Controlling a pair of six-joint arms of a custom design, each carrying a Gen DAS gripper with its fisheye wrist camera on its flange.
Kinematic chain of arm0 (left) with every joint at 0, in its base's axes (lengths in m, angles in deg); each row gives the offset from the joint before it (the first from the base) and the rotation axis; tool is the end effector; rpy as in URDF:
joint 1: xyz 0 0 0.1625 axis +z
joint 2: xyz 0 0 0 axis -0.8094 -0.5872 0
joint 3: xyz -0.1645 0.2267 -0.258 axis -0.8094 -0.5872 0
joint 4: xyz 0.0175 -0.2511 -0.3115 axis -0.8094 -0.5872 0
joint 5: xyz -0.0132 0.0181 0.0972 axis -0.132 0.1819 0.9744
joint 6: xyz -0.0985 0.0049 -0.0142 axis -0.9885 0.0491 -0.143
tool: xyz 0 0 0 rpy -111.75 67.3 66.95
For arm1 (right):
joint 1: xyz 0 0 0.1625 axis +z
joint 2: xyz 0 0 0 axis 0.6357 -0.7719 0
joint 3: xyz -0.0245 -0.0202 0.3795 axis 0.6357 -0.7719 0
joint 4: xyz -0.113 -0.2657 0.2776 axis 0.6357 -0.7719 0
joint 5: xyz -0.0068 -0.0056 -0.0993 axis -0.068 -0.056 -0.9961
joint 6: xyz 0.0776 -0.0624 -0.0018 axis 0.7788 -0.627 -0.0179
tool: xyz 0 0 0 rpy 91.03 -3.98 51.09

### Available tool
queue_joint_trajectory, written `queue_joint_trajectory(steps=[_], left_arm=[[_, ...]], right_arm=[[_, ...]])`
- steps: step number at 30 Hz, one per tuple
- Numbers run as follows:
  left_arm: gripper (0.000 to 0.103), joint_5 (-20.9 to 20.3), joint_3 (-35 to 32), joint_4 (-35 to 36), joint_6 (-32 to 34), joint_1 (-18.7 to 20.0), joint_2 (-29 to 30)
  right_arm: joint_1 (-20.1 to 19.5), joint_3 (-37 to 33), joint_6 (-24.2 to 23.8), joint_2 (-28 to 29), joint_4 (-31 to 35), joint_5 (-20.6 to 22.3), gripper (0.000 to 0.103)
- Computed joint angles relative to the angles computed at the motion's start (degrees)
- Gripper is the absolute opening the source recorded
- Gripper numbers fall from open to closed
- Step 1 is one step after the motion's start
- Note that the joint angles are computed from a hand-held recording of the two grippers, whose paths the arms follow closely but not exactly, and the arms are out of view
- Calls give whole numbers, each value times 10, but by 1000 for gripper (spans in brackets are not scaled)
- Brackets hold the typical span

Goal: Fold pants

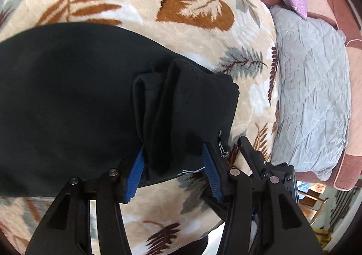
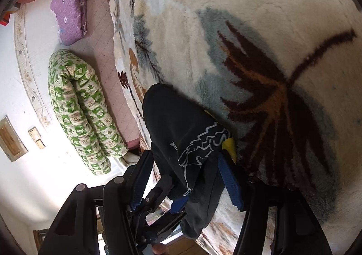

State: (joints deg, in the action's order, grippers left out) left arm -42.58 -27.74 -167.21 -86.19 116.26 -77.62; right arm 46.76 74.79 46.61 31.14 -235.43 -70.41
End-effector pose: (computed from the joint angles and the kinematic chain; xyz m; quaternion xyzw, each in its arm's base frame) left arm -0.2191 -0.7315 0.1423 0.0086 0.9935 0.0484 0.1027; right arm 0.1097 -0.5688 0.1481 0.4342 0.8151 -0.3126 0.2221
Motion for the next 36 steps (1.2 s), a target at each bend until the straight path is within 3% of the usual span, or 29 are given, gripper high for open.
queue_joint_trajectory(steps=[2,6,7,9,13,15,18,22,24,26,29,32,36], left_arm=[[23,3,7,-6,8,0,-4],[14,5,13,-7,10,4,-10],[12,5,15,-8,6,5,-12],[12,18,23,-8,7,1,-19],[12,54,49,-9,20,-10,-36],[12,42,53,-13,15,-2,-33],[14,19,52,-24,-2,12,-30],[14,-27,49,-26,-14,24,-40],[16,-31,63,-30,-6,22,-56],[16,-29,71,-16,-1,19,-74],[16,-30,92,-16,9,20,-113],[16,3,109,-22,31,19,-164],[22,79,118,-16,35,30,-228]], right_arm=[[3,-2,-11,0,2,-5,57],[-8,6,-24,1,-8,1,23],[-14,9,-26,4,-15,9,19],[-16,11,-47,5,-22,14,15],[5,17,-138,-12,-8,-8,11],[15,23,-173,-20,8,-25,11],[6,28,-160,-16,8,-39,7],[2,19,-147,-19,28,-25,17],[-1,25,-133,-26,26,-11,36],[-1,39,-112,-39,11,-1,47],[4,63,-115,-67,2,-3,47],[32,54,-169,-79,41,-11,47],[113,-23,-311,-41,169,-59,54]])
